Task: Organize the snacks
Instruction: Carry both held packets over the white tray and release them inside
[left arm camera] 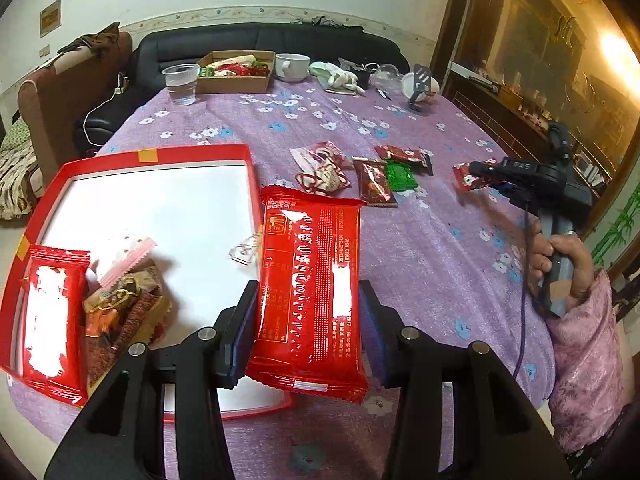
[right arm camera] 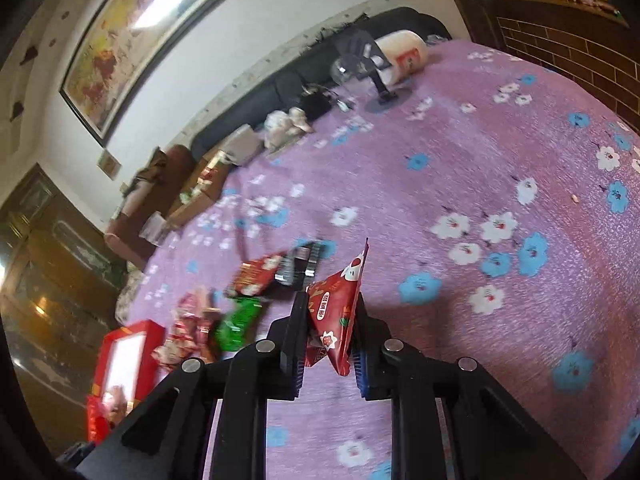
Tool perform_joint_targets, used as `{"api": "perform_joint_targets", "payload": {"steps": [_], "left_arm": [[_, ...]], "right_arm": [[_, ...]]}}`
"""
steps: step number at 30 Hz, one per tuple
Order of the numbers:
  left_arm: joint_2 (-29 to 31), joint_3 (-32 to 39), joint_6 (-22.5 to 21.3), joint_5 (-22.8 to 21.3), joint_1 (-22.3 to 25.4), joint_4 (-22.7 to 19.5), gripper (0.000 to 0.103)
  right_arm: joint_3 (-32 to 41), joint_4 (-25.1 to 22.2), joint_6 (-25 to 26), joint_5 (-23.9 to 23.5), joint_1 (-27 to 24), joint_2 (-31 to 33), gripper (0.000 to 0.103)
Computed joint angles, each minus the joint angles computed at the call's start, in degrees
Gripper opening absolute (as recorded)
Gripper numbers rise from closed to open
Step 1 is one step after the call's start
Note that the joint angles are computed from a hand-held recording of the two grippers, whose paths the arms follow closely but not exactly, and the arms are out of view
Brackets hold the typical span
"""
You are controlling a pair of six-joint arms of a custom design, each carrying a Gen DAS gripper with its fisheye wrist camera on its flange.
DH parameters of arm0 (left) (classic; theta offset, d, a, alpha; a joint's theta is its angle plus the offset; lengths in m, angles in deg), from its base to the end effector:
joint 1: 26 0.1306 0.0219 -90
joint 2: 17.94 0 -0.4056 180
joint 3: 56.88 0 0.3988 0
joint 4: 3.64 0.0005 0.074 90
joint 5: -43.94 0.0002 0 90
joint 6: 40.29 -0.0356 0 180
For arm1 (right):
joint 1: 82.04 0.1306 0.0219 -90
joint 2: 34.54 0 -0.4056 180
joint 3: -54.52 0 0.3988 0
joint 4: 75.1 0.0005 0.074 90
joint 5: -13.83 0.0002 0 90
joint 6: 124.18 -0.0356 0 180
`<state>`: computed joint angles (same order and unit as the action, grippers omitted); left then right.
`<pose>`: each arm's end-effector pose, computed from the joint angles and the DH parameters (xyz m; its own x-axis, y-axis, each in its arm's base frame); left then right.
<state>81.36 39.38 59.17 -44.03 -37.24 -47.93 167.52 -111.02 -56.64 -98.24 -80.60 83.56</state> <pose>0.5487 -0.1108 0.4290 -0.7472 -0.0190 -0.6643 0.0968 0.9858 -0.1371 0.6902 0.0302 0.3826 -0.7235 0.3360 -0.6030 -0.0328 0.8559 0.5161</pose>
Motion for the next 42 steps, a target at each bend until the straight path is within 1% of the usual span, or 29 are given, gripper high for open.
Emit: {"api": "perform_joint_targets", "payload": {"steps": [2, 4, 8, 11, 19, 24, 29, 34, 38, 39, 40, 42], "left_arm": [[-0.17, -0.16, 0.42, -0.07, 0.44, 0.23, 0.045], [-0.44, -0.5, 0.62, -0.35, 0.93, 0.7, 0.045], [-1.01, -1.37, 1.42, -0.18, 2.19, 1.45, 0.045], [-1.34, -1.99, 1.87, 0.27, 3.12, 1.82, 0.045], [-2.43, -3.32, 2.74, 0.39, 5.77, 3.23, 0.045], [-3.45, -4.28, 2.93, -1.39, 7.39, 4.9, 0.045], [-3.43, -4.67, 3.58, -1.39, 9.23, 5.18, 0.045], [-3.18, -4.98, 4.24, -1.08, 10.43, 5.0, 0.045], [-3.27, -5.35, 4.5, -0.53, 10.66, 4.92, 0.045], [-3.27, -5.41, 4.47, -0.62, 10.62, 4.9, 0.045], [-3.28, -5.43, 4.4, -0.78, 10.59, 4.89, 0.045], [-3.27, -5.35, 4.6, -0.89, 10.54, 4.73, 0.045]], "right_arm": [[-0.34, 0.94, -1.52, -2.03, 0.31, -0.39, 0.02], [0.43, 0.41, -2.21, -3.82, 1.13, -0.16, 0.02], [2.57, -1.63, -1.23, -4.96, 3.53, 0.44, 0.02], [3.79, -2.19, -0.68, -5.83, 5.53, 0.79, 0.02], [9.49, -5.13, 0.93, -8.35, 11.75, 4.0, 0.019], [12.79, -7.41, 2.86, -9.27, 15.38, 5.9, 0.019], [15.94, -10.01, 4.83, -10.45, 18.55, 8.07, 0.019], [17.44, -12.58, 7.31, -10.49, 21.13, 9.31, 0.019], [18.87, -15.84, 11.01, -10.59, 23.06, 10.48, 0.021], [19.0, -16.39, 11.95, -10.65, 23.4, 10.55, 0.023], [19.45, -17.68, 13.65, -10.43, 23.95, 10.75, 0.023], [18.78, -17.6, 15.65, -9.19, 24.52, 10.21, 0.024]]}}
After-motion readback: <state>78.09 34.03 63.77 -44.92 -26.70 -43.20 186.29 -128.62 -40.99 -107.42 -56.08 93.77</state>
